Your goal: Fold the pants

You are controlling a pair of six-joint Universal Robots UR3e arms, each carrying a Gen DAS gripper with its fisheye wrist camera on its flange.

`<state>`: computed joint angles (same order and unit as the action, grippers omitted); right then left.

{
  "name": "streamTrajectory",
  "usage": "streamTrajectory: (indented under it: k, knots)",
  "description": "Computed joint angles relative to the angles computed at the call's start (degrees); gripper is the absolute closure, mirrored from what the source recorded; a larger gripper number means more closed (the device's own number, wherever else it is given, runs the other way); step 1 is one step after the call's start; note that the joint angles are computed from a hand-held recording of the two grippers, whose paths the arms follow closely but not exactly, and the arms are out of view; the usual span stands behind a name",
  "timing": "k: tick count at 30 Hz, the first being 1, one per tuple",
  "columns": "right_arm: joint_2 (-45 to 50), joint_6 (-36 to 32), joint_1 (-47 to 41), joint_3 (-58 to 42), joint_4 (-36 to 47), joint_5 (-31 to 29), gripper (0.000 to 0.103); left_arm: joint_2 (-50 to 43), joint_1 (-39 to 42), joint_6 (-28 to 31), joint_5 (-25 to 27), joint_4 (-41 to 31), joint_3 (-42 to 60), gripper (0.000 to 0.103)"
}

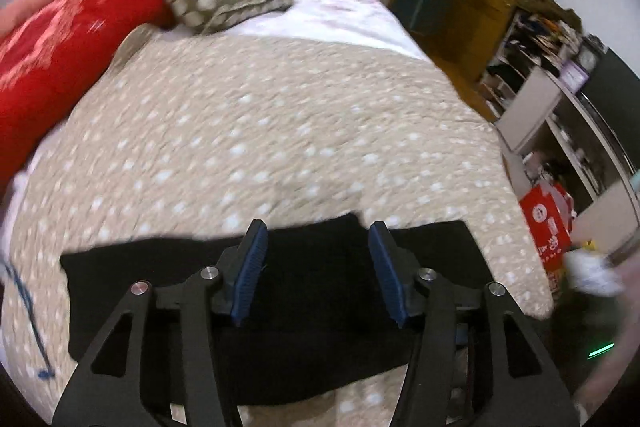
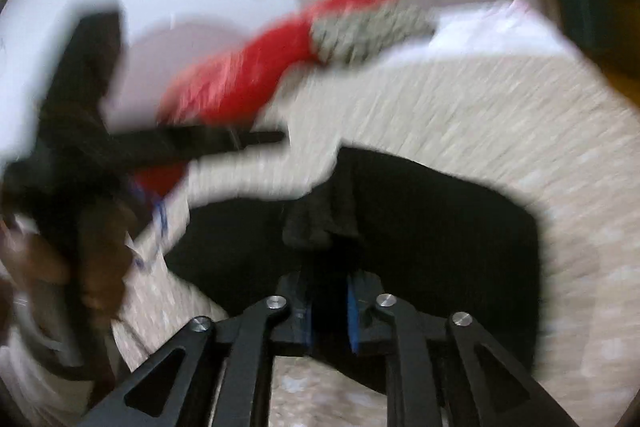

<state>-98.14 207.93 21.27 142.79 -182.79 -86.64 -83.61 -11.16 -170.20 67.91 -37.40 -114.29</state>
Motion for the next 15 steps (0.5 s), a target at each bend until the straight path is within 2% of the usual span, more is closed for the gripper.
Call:
streamTrajectory:
  k: [2,3,4,5,6,9,12,13,15]
  knots:
    - [7.47,-0.73,3.1,-5.75,4.09,-0.41,0.066,1.35,1.86,0.56,-0.66,-0.08,-2.91,0.051]
    - [7.6,-1.54,5.3,-6.17,2.71,-2.41,0.066,2.09,2.42,0.78,-0.71,0.32,-4.66,0.051]
    - [5.34,-2.56,5.95,-4.39,0.58,-1.63,0.066,2.51,2.39,0.75,-0.32,0.9,-6.07,0.051]
    - [0.67,-3.61,4.61,-2.45,2.11,0.5,0.065,2.64,2.06,0.58,0.34,1.67,-7.32,0.051]
    - [-2.94,-3.44,4.33,-1.2,3.43,-0.28,0.064,2.95,1.99,0.68,0.56,1.98,-8.2,0.051]
    - [-16.46,-0.48,3.39,1.9,12.4,-9.17,0.064,2.04,0.81,-0.14,0.55,4.14,-10.24,0.051]
    - [-27.51,1.1,-5.07,4.79,23.39,-10.43,0.064,-1.03,-3.24,-3.13,3.18,7.57,-10.29,0.051]
    - [-29.14,0.65,-8.62,5.6,25.9,-9.18,0.064,-2.22,-4.62,-3.94,4.47,8.76,-10.17,0.051]
    - [-26.51,-0.67,-12.63,6.64,26.19,-7.88,0.064,-4.08,-6.87,-5.16,6.18,10.57,-9.77,0.051]
